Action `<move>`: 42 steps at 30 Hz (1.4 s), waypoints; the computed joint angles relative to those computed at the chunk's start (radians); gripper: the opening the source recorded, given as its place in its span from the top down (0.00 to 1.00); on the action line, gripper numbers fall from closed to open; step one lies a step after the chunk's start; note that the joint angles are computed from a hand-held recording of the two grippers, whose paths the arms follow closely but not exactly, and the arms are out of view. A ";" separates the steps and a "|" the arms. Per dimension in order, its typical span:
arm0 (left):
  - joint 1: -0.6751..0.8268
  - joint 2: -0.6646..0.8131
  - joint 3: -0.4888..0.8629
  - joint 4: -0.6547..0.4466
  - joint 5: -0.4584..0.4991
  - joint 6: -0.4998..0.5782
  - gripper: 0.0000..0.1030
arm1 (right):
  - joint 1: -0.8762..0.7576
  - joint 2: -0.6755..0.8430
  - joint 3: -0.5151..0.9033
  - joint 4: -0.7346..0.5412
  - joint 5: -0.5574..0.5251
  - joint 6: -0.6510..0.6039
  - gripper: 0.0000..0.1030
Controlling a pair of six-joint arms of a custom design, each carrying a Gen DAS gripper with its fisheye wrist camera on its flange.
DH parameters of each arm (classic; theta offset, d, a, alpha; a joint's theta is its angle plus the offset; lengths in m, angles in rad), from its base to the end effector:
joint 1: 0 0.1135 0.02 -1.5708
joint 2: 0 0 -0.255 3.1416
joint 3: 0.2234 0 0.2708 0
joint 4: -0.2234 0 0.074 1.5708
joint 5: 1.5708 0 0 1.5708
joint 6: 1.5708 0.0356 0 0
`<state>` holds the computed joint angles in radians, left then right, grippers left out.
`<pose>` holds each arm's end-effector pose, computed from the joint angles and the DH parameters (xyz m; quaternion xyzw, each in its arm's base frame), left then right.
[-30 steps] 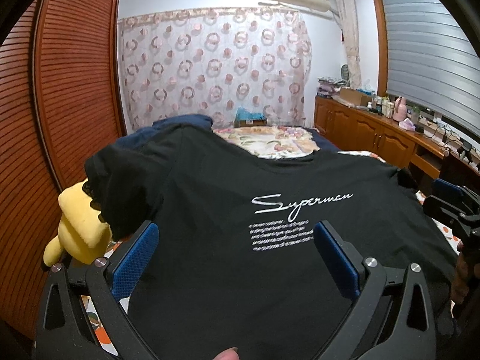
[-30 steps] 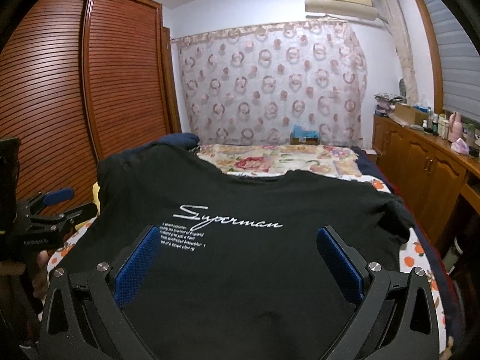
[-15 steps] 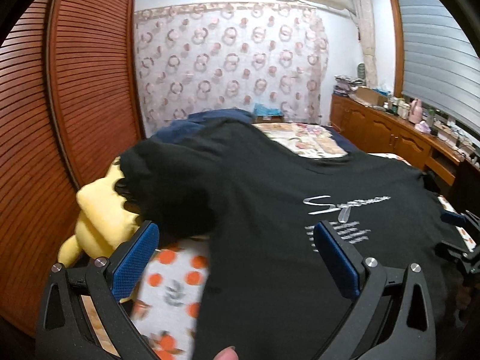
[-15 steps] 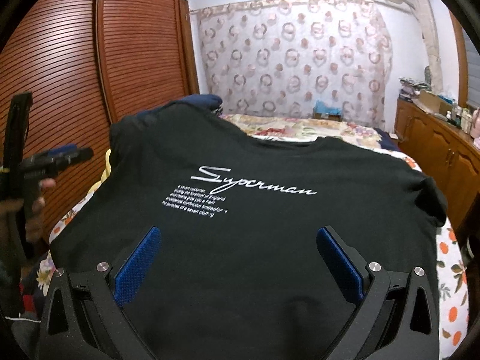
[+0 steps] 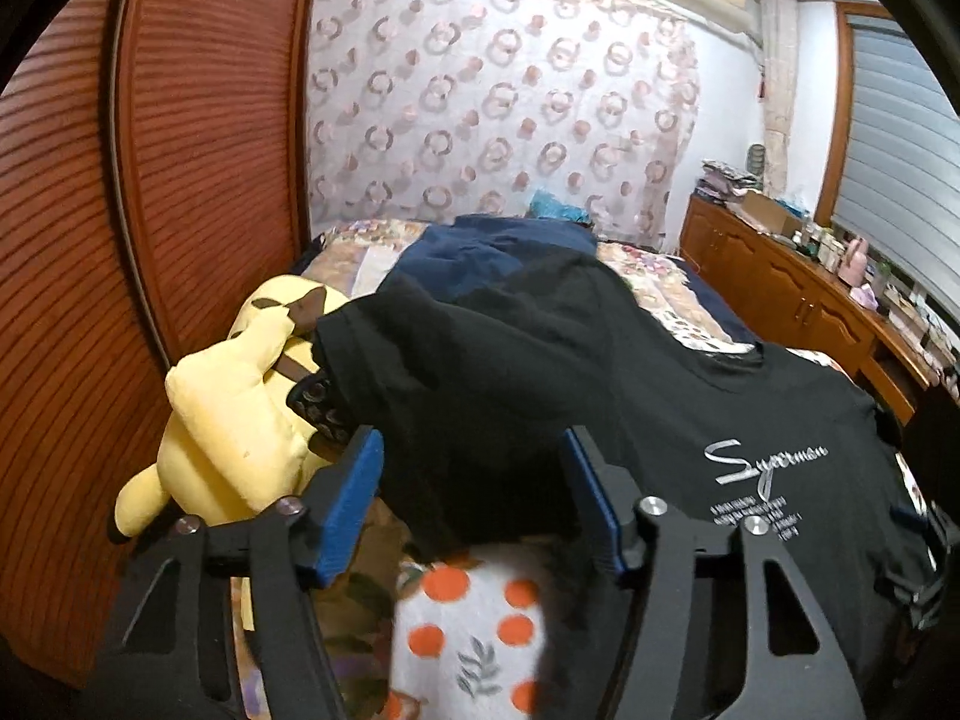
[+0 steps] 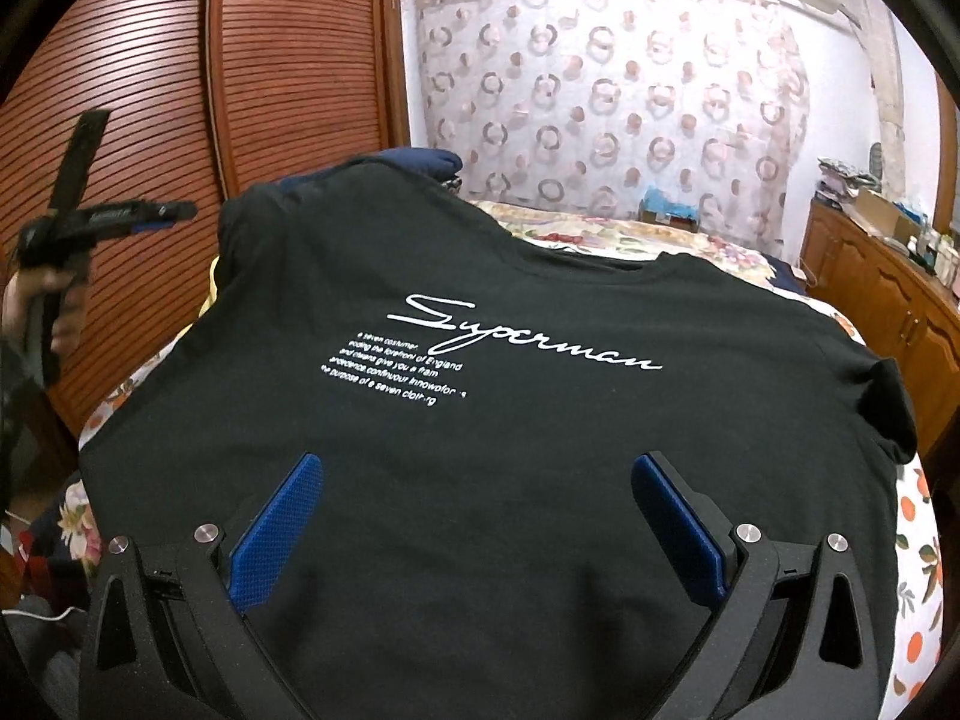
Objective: Fold small clothes
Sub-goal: 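Grasp the black T-shirt sleeve with the left gripper and lift it, then fold the held sleeve across the shirt body and open the left gripper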
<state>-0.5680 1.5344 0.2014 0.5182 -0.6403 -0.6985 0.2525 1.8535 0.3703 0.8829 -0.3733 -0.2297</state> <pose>0.1814 -0.0905 0.0512 -0.1734 0.8727 0.0285 0.4555 0.2509 0.0781 0.0400 -0.2916 0.8234 0.1694 0.4564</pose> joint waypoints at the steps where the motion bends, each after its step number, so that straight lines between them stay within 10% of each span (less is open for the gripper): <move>1: 0.056 0.020 0.006 0.030 0.045 0.038 0.44 | -0.006 0.013 0.014 -0.005 -0.007 -0.005 0.01; 6: 0.241 0.114 0.068 0.082 0.135 0.158 0.45 | -0.027 0.015 0.045 -0.062 -0.040 0.000 0.01; 21: 0.384 0.242 0.177 0.058 0.280 0.248 0.92 | -0.018 0.053 0.043 -0.004 -0.045 0.028 0.01; 33: 0.159 -0.069 0.121 -0.123 0.059 0.265 0.97 | -0.021 0.071 0.032 0.032 -0.052 0.033 0.01; 42: -0.044 -0.051 0.366 -0.313 0.001 0.321 0.97 | -0.029 0.074 0.028 0.042 -0.060 0.035 0.01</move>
